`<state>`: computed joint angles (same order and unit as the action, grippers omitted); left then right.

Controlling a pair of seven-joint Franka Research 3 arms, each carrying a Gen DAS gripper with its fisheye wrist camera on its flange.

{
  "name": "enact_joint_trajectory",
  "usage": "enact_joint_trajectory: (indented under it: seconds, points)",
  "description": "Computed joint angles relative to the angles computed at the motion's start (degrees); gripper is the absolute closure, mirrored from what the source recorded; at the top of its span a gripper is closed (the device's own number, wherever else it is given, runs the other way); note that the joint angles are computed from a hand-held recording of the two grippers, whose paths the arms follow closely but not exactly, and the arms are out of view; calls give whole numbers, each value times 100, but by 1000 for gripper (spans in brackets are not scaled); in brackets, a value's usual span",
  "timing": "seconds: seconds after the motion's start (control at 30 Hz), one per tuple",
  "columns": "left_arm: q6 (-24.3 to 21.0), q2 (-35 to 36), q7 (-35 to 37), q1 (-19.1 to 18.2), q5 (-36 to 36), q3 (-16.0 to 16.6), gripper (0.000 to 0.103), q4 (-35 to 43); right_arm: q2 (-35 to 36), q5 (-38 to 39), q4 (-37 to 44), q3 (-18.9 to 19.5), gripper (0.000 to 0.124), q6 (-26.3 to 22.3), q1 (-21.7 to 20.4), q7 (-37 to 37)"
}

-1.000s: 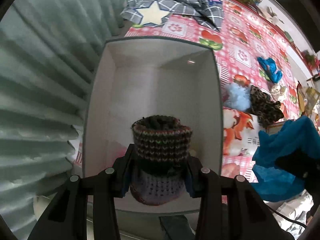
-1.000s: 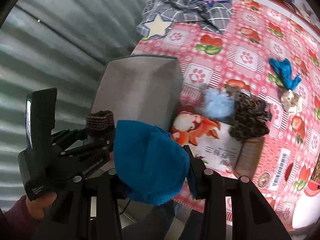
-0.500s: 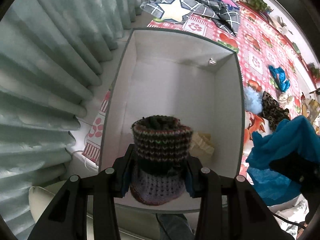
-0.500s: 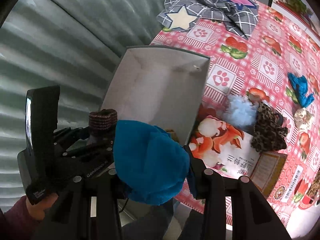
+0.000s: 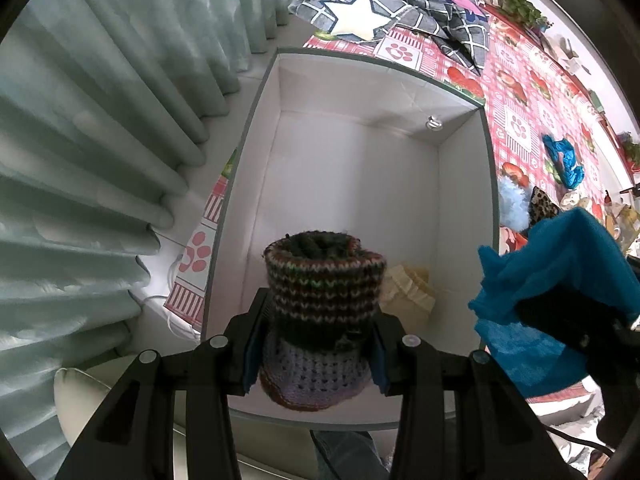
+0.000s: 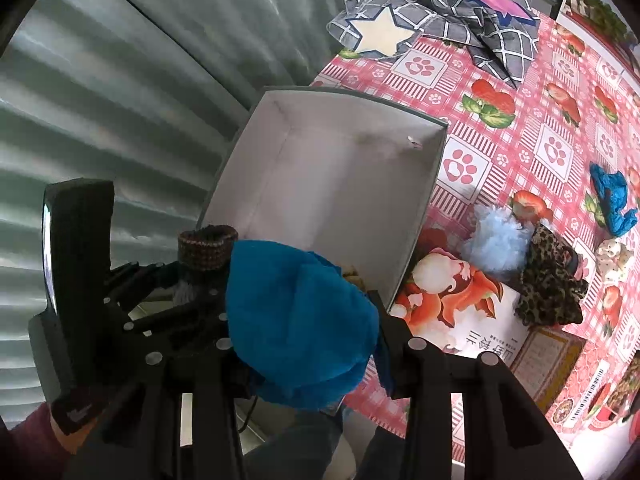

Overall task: Organize soft objects
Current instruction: 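Release the knit sock and blue cloth into the box, opening both tools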

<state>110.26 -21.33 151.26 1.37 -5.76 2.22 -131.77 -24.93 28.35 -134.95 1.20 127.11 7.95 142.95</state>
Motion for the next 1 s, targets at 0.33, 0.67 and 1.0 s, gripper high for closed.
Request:
enact_joint_trajectory:
  seconds: [0.33,0.67,1.0]
  points:
    - [-57,40,-55,-4,-69,5,52,41,166,81,60,-100,80,57,-8,-280]
    - [-432,121,2,4,-642,114,7,344,145,22,65,-128,43,35,-161,-282]
    - [-315,101,-178,21,-754,47,0,391,-132,2,-164,-115,21,41,-265,-54]
